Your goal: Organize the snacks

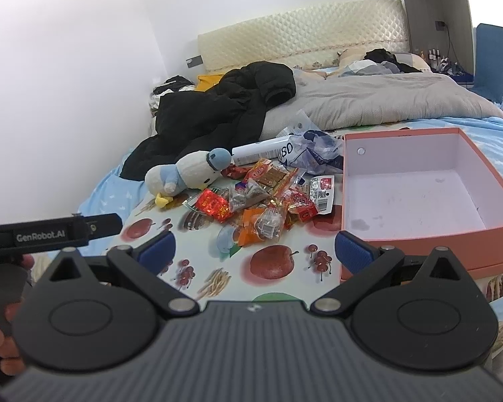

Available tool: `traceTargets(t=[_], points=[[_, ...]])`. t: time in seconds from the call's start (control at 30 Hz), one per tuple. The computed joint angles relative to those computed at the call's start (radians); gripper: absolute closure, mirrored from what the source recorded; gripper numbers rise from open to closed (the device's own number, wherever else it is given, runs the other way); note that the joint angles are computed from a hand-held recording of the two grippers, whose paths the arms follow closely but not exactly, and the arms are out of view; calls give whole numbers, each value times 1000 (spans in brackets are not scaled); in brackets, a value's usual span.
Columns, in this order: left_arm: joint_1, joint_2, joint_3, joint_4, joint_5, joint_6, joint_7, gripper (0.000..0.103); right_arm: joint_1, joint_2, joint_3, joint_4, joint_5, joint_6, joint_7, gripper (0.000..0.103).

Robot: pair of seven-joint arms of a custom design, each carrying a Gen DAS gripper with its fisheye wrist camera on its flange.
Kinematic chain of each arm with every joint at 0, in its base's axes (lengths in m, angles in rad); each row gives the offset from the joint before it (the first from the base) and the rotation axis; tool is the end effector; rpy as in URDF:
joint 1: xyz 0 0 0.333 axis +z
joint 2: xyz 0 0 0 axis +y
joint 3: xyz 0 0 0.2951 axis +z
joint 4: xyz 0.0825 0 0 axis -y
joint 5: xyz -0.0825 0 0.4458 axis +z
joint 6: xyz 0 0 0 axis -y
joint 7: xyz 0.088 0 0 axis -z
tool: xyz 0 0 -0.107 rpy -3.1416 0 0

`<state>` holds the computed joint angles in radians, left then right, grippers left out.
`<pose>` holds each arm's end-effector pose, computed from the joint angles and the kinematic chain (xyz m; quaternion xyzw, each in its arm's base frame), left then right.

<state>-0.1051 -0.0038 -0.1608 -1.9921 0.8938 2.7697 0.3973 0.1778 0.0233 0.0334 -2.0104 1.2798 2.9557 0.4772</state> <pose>0.6218 -0.2043 0.4943 -0.6866 0.5670 -0.3230 0.3207 0.6414 0.0721 0.4637 -0.6487 0.5677 -0.2142 0.4594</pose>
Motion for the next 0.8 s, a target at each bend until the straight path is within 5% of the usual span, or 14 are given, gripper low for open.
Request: traceTargets(t=[0.8], points=[[-6, 34, 4, 18, -92, -9, 91, 0, -7, 18, -2, -2, -40, -17, 42, 0]])
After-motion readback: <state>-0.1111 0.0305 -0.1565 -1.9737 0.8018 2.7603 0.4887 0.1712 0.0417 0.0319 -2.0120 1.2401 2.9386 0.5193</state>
